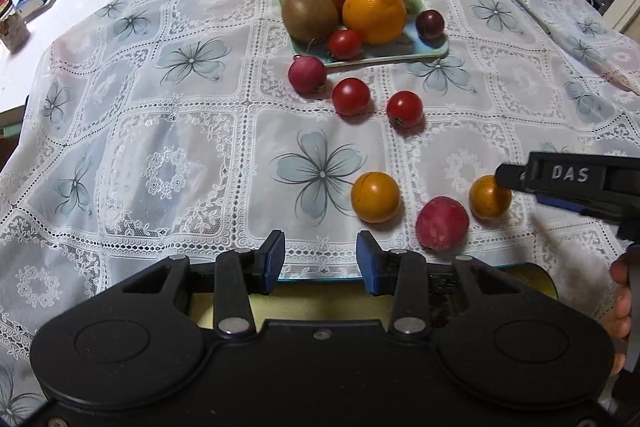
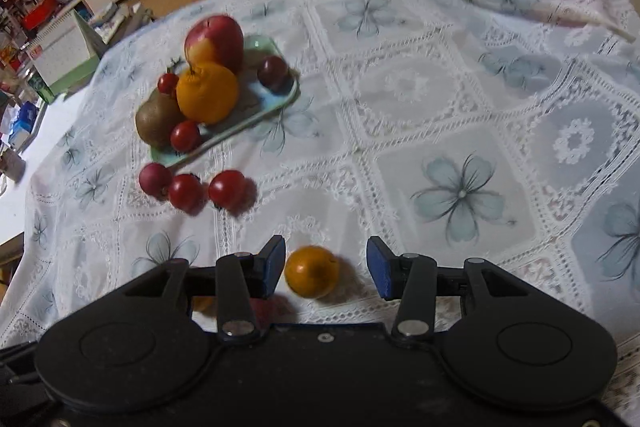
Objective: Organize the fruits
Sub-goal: 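Grasp an orange tomato with the right gripper while the left grasps another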
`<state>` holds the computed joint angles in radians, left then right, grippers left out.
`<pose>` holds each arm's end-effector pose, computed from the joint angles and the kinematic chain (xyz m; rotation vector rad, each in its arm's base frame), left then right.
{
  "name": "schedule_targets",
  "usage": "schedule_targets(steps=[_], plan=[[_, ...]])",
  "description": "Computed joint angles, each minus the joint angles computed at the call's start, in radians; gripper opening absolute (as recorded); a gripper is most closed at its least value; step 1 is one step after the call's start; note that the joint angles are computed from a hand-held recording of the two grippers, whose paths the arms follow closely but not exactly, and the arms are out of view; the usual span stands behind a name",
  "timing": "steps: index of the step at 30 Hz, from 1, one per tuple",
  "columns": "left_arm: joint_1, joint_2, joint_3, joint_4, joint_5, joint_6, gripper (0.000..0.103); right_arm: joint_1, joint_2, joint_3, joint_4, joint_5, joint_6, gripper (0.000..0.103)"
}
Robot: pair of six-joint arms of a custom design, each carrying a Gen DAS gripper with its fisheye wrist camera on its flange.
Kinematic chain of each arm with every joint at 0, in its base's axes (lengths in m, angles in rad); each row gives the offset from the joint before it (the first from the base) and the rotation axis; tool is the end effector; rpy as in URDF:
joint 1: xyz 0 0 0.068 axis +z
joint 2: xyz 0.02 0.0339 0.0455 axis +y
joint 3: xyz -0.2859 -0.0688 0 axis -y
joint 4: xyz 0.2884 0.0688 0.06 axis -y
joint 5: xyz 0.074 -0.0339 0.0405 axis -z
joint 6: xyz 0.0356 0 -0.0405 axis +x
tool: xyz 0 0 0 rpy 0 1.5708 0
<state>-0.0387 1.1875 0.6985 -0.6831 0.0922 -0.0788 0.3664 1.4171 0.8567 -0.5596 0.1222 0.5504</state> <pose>0.2380 -0.0125 0.1953 -0.0295 2.7447 -0.1590 0.2817 0.1034 0.1951 0.2838 2.6669 0.1250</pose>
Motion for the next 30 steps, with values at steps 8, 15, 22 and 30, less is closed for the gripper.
schedule_targets(steps=[8,15,22,30], plan=[[0.009,0.017,0.004,0.02,0.01,0.001,0.048,-0.003,0.145,0.062,-0.024,-0.053,0.022,0.042],[-0.017,0.053,0.017,0.056,0.045,-0.02,0.048,-0.017,0.138,0.046,-0.017,-0.063,0.017,0.037],[-0.086,0.118,0.041,0.107,0.031,-0.047,0.048,-0.049,0.04,-0.007,-0.019,-0.05,0.012,0.037],[-0.149,0.23,0.067,0.171,-0.045,-0.087,0.048,-0.072,-0.001,-0.043,-0.025,-0.07,0.012,0.037]])
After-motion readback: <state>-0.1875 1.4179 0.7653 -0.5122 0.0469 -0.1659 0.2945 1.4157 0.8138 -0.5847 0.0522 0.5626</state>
